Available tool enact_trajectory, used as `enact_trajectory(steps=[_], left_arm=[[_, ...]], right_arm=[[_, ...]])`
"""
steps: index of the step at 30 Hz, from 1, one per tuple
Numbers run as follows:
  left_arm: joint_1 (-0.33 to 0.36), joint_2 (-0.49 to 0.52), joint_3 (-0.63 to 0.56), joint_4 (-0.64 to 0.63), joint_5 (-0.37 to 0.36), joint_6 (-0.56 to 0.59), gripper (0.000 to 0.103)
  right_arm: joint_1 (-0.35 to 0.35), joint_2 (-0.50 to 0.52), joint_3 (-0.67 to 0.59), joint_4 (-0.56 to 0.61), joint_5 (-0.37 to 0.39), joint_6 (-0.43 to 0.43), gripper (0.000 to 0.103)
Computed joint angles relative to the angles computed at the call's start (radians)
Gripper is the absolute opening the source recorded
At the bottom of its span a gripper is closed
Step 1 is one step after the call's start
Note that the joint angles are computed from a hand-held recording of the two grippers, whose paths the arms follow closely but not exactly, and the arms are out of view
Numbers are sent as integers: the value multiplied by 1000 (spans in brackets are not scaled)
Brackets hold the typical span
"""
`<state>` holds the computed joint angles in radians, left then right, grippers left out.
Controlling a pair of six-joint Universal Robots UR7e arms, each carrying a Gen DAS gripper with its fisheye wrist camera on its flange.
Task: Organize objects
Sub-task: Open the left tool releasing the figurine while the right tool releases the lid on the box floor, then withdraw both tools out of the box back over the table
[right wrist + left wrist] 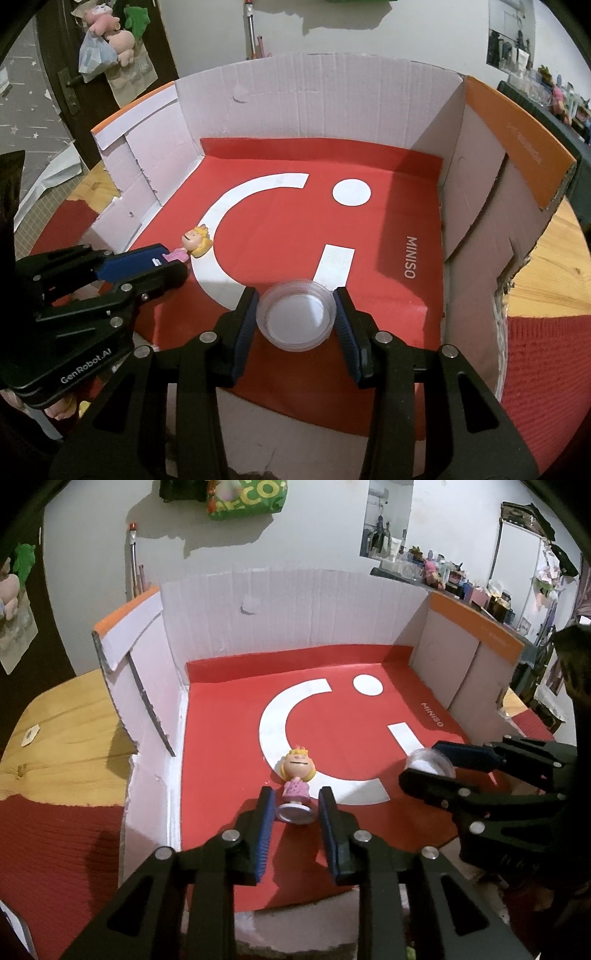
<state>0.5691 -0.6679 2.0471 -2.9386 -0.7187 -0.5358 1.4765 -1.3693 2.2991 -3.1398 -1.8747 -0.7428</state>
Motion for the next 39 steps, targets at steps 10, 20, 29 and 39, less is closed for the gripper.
enact_trajectory(steps=[10, 20, 29, 39], left_arm=[[-26, -18, 23, -2, 21, -17, 41], [-69, -49, 66, 2, 50, -60, 55], [-108, -65, 107, 1, 76, -100, 68], [-154, -81, 144, 14, 118, -145, 83]], right_arm=[[-2, -42, 28, -4, 29, 1, 50], [-3, -122, 92, -29, 76, -12, 64], [-6, -201, 149, -44, 113, -27, 71], [-11, -253, 191, -53, 141, -32, 82]])
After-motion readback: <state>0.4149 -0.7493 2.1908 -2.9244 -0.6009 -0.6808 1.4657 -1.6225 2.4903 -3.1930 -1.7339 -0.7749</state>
